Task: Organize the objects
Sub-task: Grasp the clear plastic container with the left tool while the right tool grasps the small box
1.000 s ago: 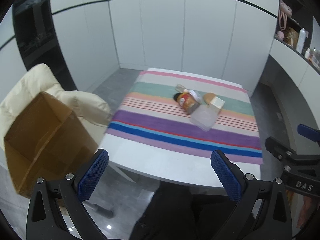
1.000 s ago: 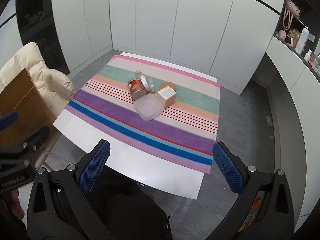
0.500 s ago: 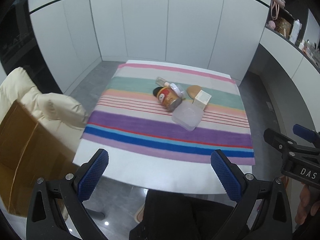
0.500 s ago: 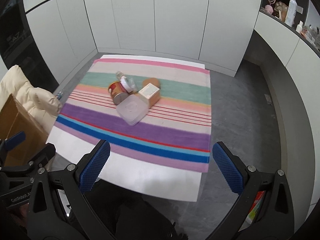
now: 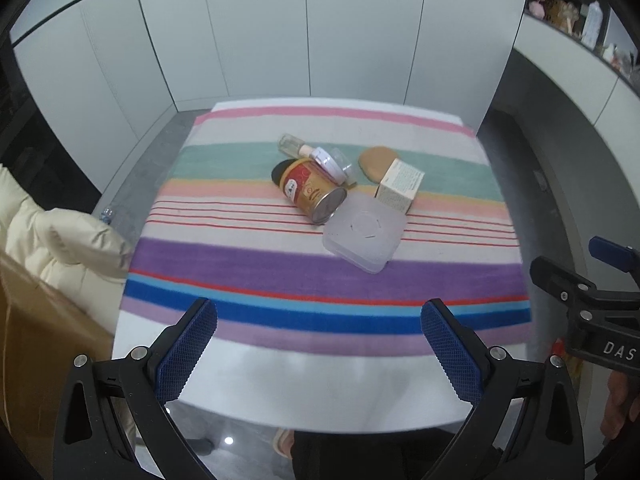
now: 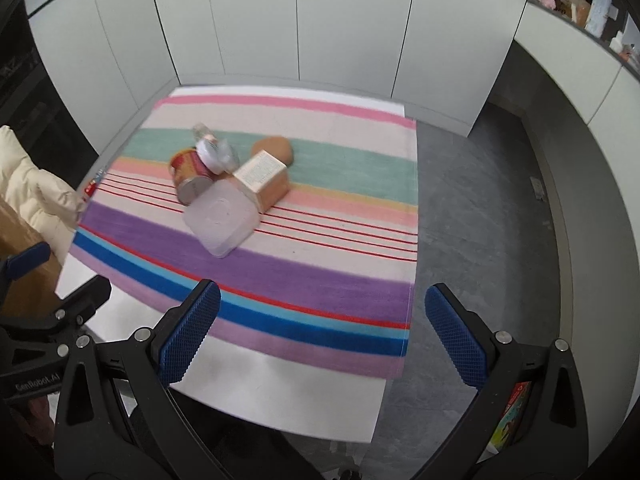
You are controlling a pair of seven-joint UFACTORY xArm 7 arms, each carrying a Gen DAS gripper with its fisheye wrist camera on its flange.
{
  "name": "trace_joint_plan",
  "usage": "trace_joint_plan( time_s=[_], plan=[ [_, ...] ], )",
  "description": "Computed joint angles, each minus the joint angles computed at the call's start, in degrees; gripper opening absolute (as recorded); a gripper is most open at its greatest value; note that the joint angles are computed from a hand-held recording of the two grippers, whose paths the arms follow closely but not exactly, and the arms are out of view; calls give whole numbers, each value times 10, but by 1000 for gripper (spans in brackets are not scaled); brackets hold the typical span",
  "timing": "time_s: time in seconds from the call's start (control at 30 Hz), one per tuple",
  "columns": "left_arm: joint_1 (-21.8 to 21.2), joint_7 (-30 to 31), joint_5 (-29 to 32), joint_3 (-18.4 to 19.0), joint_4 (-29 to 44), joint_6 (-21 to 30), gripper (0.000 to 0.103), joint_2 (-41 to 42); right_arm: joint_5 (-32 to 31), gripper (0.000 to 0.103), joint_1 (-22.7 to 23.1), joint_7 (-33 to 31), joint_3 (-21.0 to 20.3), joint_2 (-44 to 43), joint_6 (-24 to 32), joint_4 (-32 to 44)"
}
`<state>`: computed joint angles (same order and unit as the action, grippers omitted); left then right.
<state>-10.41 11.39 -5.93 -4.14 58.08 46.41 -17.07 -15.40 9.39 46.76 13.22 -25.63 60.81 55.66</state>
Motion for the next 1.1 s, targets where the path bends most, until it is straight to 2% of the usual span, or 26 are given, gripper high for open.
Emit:
trace_joint_plan(
  time_s=[0.2, 0.3, 0.57, 0.7, 0.97, 1.1],
  plan=[
    [-7, 10, -4, -6, 25, -31, 102, 85, 1, 103, -8, -23, -24, 46, -55, -21],
    [-11, 15, -8, -11, 37, -41, 98, 122, -3, 103, -10, -41, -33, 74, -83, -25],
    [-17, 61, -27, -22, 71, -69, 98, 211, -11, 103, -19, -59, -51, 131, -131, -32],
    [-19, 63, -28, -26, 88, -75, 98, 246, -22, 98, -20, -58, -56, 161, -141, -24],
    [-12, 157, -74, -47, 127, -102, 99, 297, -37, 98, -24, -69, -71, 179, -150, -18],
    [-14, 164, -82, -48, 128, -109, 87, 297, -30, 98, -23, -79, -73, 181, -150, -14]
  ],
)
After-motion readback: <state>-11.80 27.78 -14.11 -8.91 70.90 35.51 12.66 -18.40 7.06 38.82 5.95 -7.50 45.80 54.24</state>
